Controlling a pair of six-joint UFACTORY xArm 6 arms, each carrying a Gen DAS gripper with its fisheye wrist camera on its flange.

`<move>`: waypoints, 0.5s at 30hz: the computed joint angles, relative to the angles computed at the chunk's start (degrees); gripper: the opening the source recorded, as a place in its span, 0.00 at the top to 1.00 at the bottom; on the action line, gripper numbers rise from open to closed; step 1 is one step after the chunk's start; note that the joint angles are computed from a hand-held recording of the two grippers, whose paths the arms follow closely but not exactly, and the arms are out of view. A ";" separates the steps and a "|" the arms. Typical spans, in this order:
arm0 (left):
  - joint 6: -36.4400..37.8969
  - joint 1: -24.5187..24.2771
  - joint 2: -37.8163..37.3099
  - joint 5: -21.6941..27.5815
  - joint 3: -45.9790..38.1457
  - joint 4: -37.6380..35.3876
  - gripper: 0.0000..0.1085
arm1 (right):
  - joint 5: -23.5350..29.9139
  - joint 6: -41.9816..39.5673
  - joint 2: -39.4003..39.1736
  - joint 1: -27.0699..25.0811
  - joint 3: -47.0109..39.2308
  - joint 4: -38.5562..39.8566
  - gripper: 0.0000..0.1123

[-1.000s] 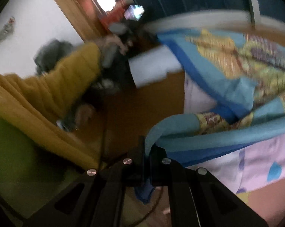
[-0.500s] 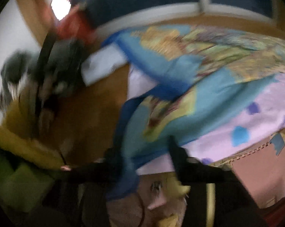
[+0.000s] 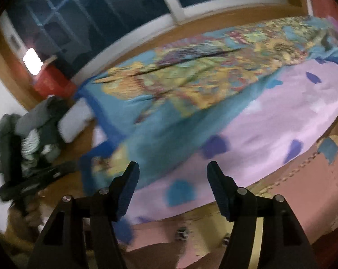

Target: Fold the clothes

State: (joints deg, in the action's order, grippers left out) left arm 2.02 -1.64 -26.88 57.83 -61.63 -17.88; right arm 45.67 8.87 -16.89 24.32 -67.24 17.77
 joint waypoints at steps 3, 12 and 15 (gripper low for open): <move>-5.63 -7.35 0.03 -0.40 -0.28 8.44 0.73 | 0.85 -5.36 4.59 -5.71 -3.08 5.25 0.43; -10.32 -19.11 11.53 -2.12 -6.50 25.04 0.73 | 2.17 -4.54 20.53 -15.92 -17.50 11.37 0.43; -11.01 -19.09 14.68 -4.62 -7.42 26.67 0.72 | 0.71 -5.38 23.40 -16.52 -19.45 14.07 0.43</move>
State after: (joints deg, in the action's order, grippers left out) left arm -8.99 -20.74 -12.20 53.20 -69.06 8.78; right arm 46.38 3.49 6.51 7.80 -86.68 31.83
